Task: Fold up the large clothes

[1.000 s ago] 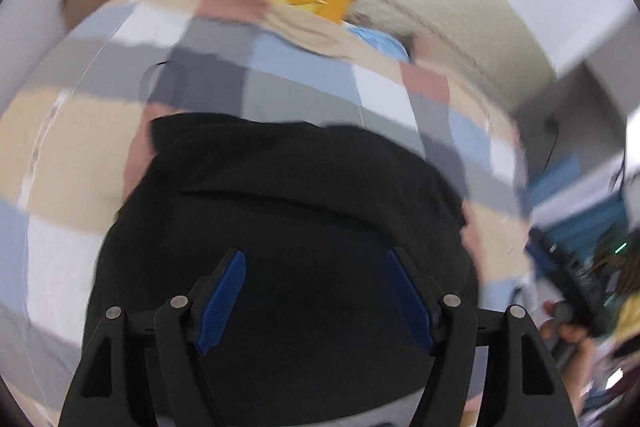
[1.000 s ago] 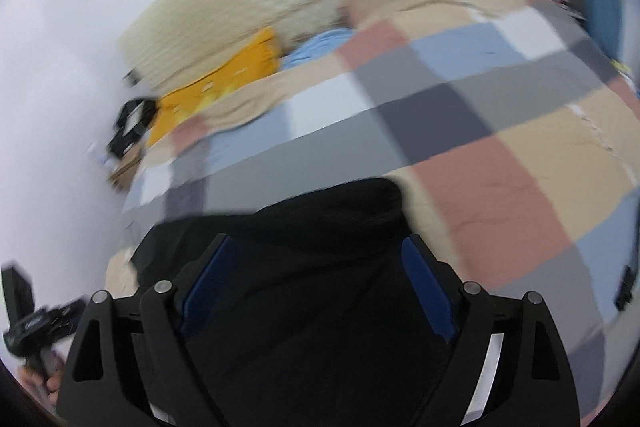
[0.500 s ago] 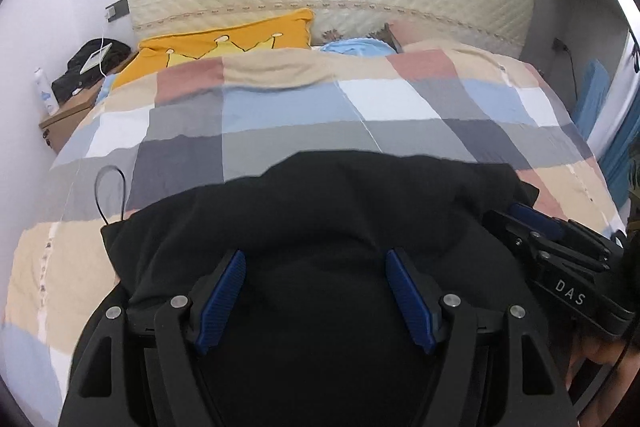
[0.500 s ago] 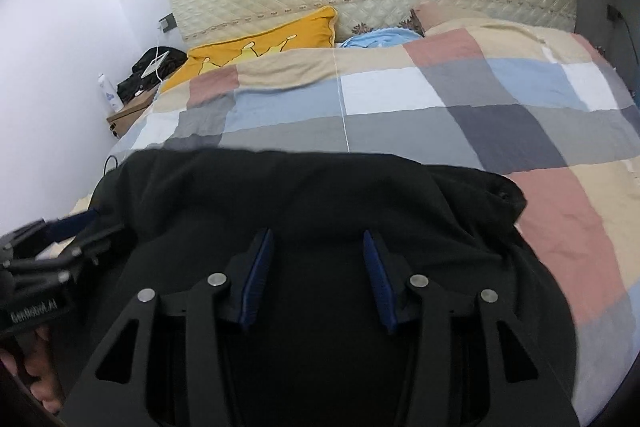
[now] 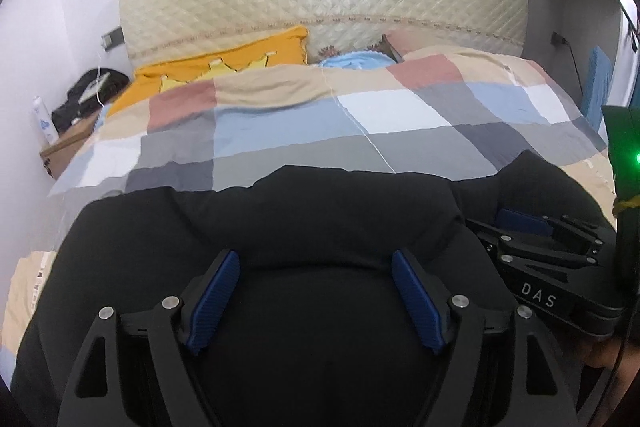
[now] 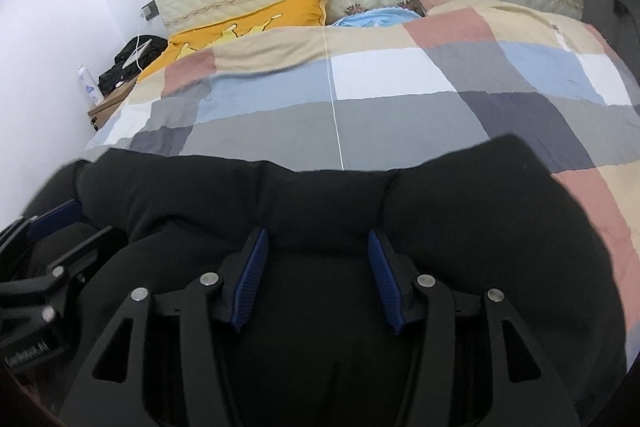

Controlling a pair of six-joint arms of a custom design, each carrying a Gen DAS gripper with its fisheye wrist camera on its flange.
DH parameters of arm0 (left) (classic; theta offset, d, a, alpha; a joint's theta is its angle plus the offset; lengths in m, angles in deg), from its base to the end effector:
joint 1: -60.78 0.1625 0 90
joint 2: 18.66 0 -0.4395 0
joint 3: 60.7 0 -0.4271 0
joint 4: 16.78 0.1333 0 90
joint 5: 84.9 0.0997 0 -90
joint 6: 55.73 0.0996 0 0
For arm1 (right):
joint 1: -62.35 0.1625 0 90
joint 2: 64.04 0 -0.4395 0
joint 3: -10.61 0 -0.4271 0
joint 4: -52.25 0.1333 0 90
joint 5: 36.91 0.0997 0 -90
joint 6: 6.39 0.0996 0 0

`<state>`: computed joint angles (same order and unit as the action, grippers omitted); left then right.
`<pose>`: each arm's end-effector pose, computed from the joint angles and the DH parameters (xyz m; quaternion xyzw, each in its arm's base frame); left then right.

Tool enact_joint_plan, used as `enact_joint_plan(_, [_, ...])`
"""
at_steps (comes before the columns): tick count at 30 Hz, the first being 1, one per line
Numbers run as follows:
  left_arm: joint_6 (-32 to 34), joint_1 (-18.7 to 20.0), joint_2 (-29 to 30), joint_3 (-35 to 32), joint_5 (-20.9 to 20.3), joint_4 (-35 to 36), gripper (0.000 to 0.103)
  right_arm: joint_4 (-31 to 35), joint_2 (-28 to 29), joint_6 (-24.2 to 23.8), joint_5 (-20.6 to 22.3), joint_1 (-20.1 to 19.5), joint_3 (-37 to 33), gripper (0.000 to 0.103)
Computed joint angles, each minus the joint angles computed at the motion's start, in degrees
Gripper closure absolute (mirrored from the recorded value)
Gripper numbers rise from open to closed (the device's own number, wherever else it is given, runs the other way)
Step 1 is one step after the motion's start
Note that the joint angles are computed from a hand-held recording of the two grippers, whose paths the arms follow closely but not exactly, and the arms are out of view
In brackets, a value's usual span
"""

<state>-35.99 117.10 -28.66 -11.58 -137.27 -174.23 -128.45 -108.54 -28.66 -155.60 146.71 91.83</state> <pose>-0.3317 -0.8477 -0.0528 0.3420 0.8553 -0.2679 0.2823 0.0079 -0.7897 0.2444 0.0136 -0.8705 0.3735 0.3203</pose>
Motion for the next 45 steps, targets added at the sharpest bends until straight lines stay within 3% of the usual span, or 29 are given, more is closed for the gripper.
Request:
enact_joint_plan(5, [0.2,-0.2,-1.1,2.3,0.2,-1.3,0.025,-3.6,0.2,-2.1,-1.2,0.2,1.6,0.050])
enact_joint_plan(10, [-0.9,-0.7,-5.8,9.0,-0.2,-2.9,0.025,-2.5,-3.8,0.4,3.7,-0.6,6.2,0.049])
enact_joint_plan(12, [-0.1,-1.0,-7.8,11.7,-0.2,-5.2,0.025,-3.5,-5.2,0.2,3.9,-0.2,8.0,0.044])
enact_joint_plan(16, [-1.5,-0.5,-12.7,17.7,2.1,-7.7,0.025,-6.3,-7.6,-1.3,4.0,0.2,11.1,0.040])
enact_joint_plan(19, [-2.7,0.7,-15.1,20.6,2.8,-9.0,0.025,-9.3,-9.2,-5.1,2.4,0.5,13.7,0.040])
enact_joint_plan(23, [-2.5,2.7,-15.8,21.9,0.6,-10.7,0.024,-10.7,-11.9,-1.6,3.3,-1.1,16.5,0.040])
enact_joint_plan(25, [-1.6,3.1,-15.4,21.9,0.6,-10.5,0.023,-11.4,-11.1,-1.7,1.1,-1.4,16.0,0.040])
enact_joint_plan(29, [-0.7,3.3,-14.8,22.2,0.1,-12.1,0.020,-10.4,-11.1,1.0,3.6,-3.1,16.1,0.040])
enact_joint_plan(37, [-3.0,4.4,-14.1,21.3,-2.4,-12.3,0.013,-11.8,-8.9,-1.0,1.4,-3.2,15.0,0.037])
enact_joint_plan(41, [-2.3,3.2,-15.0,23.0,-0.1,-15.1,0.014,-11.4,-9.9,0.4,-0.1,-2.7,15.6,0.037])
enact_joint_plan(43, [-0.8,2.3,-15.6,24.5,1.3,-18.0,0.014,-10.1,-11.6,3.3,-0.1,-2.4,16.6,0.037])
enact_joint_plan(45, [-3.7,1.1,-18.1,27.5,0.6,-18.3,0.014,-9.2,-13.5,5.5,0.5,-1.9,17.7,0.037])
